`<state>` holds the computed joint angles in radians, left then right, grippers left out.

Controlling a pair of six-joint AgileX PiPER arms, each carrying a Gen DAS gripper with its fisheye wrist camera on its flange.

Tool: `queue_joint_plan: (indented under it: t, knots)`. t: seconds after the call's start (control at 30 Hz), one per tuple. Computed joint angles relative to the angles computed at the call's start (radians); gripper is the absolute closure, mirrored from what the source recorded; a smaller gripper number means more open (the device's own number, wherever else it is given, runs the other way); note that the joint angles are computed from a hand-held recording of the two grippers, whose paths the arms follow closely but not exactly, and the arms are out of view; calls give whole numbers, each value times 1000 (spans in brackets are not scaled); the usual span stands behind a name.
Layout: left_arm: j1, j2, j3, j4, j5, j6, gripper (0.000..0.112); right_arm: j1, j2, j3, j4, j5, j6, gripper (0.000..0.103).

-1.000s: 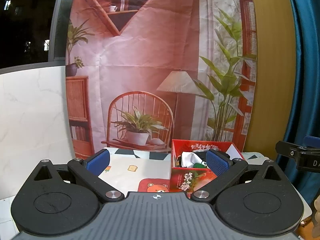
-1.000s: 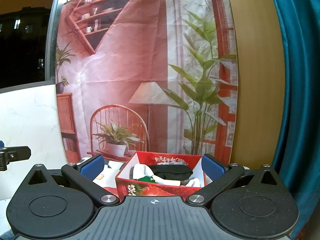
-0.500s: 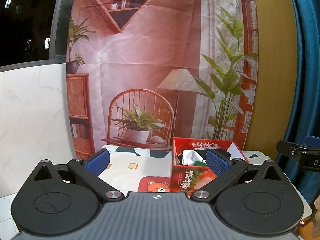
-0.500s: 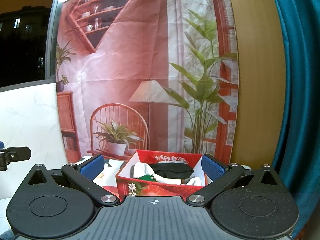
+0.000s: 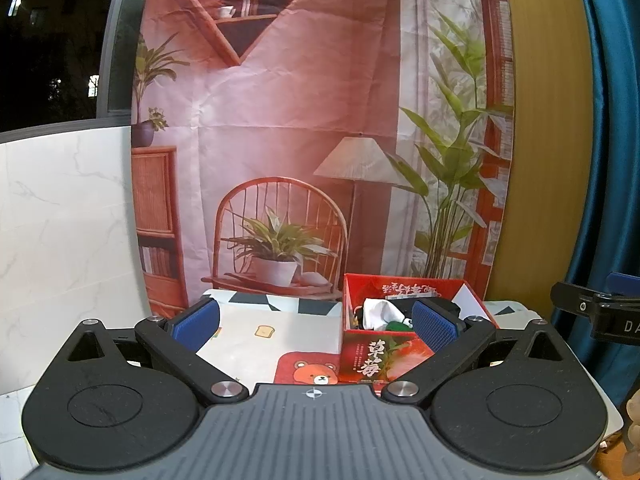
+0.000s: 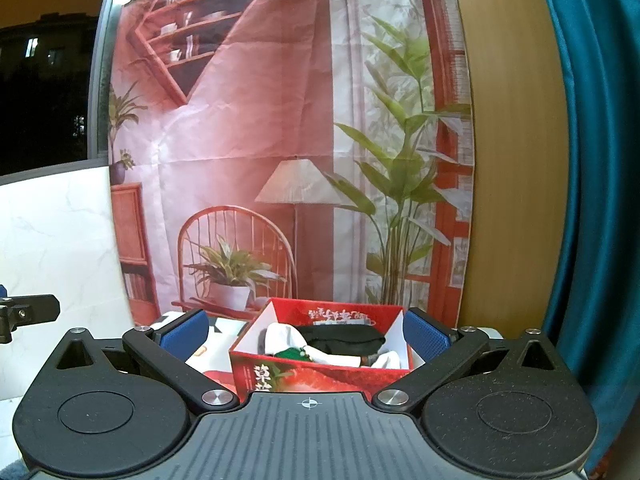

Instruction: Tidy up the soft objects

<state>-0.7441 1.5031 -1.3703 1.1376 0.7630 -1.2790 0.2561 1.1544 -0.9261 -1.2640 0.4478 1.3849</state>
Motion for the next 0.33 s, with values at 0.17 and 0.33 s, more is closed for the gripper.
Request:
queue_joint_plan:
  t: [0.17,0.33]
  knots:
    - [7,-4,5,-6,-11,4,9,0,-2,6,-3,0,6,0]
    - [6,-6,10,2,-13,-1,9,0,-2,10,-10,0,15,0]
